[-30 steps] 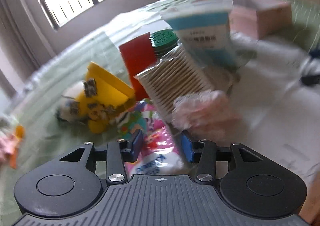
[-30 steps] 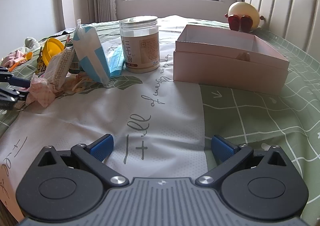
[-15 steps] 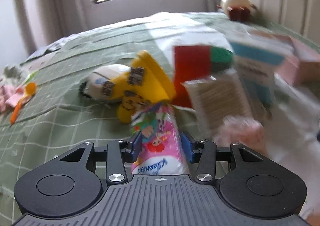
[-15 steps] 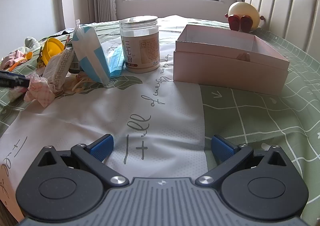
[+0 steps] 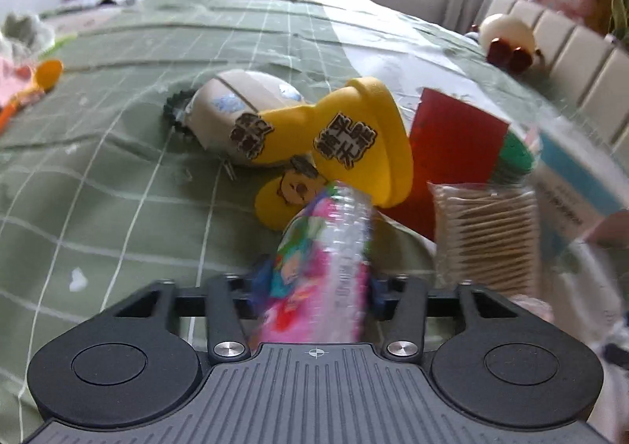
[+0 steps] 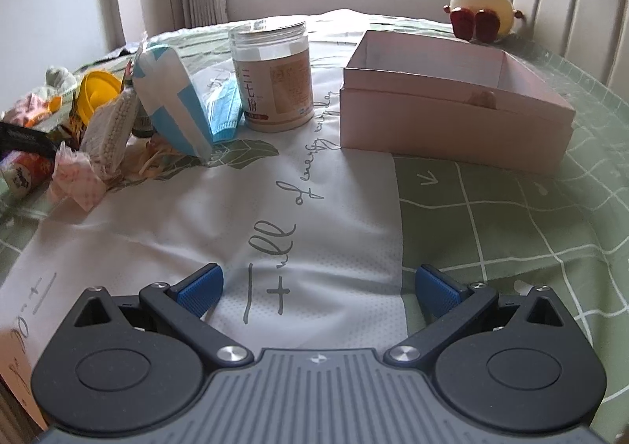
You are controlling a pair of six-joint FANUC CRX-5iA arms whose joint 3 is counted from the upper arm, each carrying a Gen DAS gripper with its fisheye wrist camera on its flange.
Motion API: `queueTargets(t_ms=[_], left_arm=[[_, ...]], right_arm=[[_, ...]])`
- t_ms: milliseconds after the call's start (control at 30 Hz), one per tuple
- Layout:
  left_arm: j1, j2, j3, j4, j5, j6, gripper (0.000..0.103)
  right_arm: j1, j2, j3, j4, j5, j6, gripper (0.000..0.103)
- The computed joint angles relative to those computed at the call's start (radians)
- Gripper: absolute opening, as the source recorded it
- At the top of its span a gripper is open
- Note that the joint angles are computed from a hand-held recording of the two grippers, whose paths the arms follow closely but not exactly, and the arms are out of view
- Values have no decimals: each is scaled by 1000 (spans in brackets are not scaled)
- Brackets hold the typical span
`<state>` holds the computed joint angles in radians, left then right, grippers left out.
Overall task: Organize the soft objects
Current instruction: 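Lift the tissue pack with the left gripper while the right gripper grasps the yellow toy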
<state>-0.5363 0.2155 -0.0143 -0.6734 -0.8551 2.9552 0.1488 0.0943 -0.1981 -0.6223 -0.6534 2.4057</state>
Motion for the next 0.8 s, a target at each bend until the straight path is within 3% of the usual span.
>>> queueTargets(t_ms=[67,133,200,233,300,433,567,633,800], left_arm=[[8,-67,-73,9,82,67,26],[-27,-125,-118,-81,111,177,24],[-78,-156,-115,-163,48,218,23],[-98,-158,-100,-172,-10,212,23],[-109,-176,-99,-158,-77,208,23],[-12,-295,-220,-30,53,202,23],[44,-354,-243,33,52,89,23],[70,-377,-259,55,80,41,23],[148,-430,-315,98,150,-24,23]], right_arm=[[11,4,7,28,-8,-17,103],[29,13,26,79,-30,-43,103],[51,14,41,129,-49,-81,102],[67,3,38,149,-41,-93,96],[107,-46,26,157,-4,-74,95],[185,-85,130,103,-98,-21,95],[296,38,377,97,-329,-168,95],[363,144,523,120,-430,-290,85],[506,353,734,283,-497,-552,83]])
